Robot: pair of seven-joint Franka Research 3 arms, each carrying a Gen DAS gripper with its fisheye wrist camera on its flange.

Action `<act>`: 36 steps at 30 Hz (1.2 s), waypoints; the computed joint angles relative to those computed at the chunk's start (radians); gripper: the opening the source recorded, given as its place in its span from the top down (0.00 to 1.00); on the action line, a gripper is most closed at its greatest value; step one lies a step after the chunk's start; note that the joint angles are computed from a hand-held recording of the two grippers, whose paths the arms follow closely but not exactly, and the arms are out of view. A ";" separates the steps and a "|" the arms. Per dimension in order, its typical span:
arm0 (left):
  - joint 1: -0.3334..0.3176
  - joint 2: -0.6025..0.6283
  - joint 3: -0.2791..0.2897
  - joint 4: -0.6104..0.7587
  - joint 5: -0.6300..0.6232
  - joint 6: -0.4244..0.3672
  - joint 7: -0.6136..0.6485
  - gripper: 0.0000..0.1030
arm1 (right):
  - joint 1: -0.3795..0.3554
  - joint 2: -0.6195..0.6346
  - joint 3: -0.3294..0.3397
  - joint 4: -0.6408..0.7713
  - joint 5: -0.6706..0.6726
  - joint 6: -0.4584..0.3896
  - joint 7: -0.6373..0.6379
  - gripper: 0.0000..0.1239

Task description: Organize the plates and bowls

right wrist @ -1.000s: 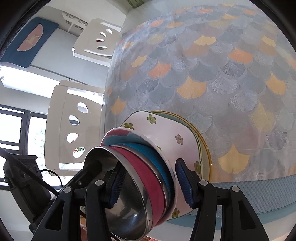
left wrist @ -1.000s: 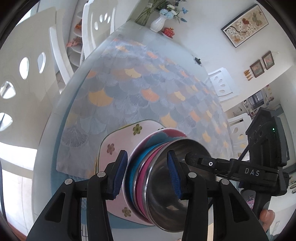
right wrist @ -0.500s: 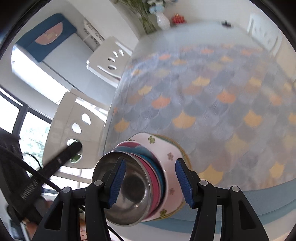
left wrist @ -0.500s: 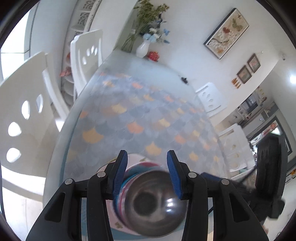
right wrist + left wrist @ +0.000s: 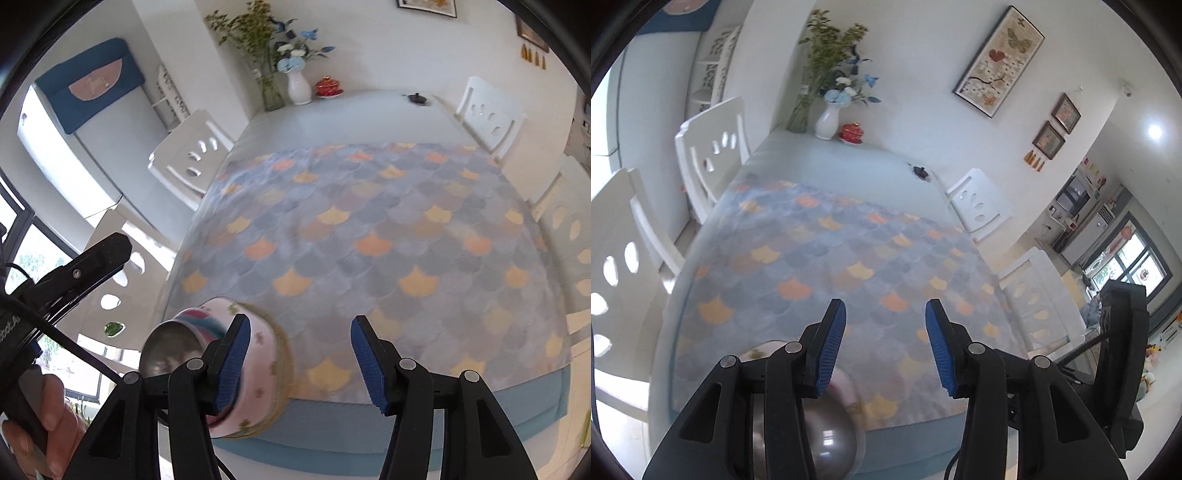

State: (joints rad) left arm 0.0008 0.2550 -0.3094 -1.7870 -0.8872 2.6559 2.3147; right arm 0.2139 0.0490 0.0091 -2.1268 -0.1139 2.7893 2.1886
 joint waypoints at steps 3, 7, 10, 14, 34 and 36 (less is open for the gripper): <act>-0.050 0.005 -0.009 0.005 0.052 0.059 -0.073 0.59 | -0.024 -0.037 -0.014 -0.025 -0.002 -0.019 -0.039 0.56; -0.104 0.020 -0.019 0.020 0.163 0.127 -0.193 0.59 | -0.065 -0.080 -0.019 -0.056 -0.018 -0.025 -0.070 0.56; -0.148 0.023 -0.012 0.007 0.294 0.191 -0.306 0.57 | -0.100 -0.098 -0.016 -0.067 -0.085 -0.051 -0.009 0.55; -0.267 0.033 0.092 -0.021 0.597 0.248 -0.571 0.52 | -0.130 -0.093 -0.013 -0.064 -0.170 -0.083 0.028 0.55; -0.363 0.094 0.192 0.048 1.243 0.122 -1.179 0.32 | -0.147 -0.031 -0.051 -0.057 -0.159 -0.069 0.000 0.55; -0.346 0.097 0.168 0.051 1.261 0.116 -1.195 0.32 | -0.150 -0.029 -0.056 -0.056 -0.143 -0.074 -0.014 0.54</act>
